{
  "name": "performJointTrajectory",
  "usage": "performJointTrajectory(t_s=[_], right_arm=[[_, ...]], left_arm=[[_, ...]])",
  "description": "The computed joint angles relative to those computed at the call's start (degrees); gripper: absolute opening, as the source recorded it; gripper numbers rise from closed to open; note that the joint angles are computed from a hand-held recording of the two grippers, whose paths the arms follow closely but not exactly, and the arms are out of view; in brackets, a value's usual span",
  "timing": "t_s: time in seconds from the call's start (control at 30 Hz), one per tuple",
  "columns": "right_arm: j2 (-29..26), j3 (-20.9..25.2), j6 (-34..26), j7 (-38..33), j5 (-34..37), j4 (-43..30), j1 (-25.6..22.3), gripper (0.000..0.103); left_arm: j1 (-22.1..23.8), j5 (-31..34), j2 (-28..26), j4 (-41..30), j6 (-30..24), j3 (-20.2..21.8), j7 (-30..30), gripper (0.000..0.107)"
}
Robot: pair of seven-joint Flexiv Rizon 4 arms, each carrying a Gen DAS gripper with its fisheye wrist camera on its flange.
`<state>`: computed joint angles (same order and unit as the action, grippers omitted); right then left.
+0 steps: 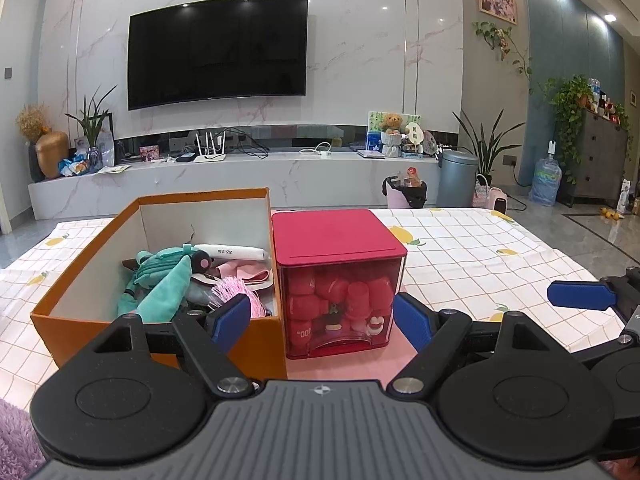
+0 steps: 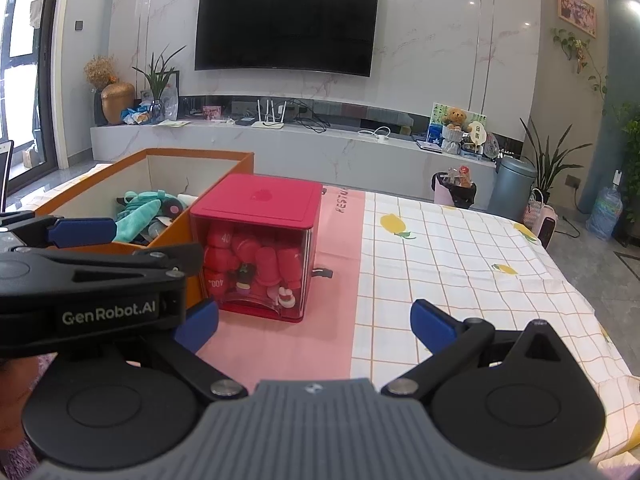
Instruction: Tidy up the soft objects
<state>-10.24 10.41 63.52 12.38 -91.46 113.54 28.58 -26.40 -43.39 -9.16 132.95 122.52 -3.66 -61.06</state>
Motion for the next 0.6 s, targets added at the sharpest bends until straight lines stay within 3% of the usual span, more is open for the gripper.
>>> performJointTrajectory(t_s=[0.6], right_arm=[[-0.01,0.05,-0.4,-1.88,1.77,0.02,0.45,0.1]], left_arm=[[-0.54,-1.64,-0.16,-0.08,0.44,-0.2,1.76,0.095]])
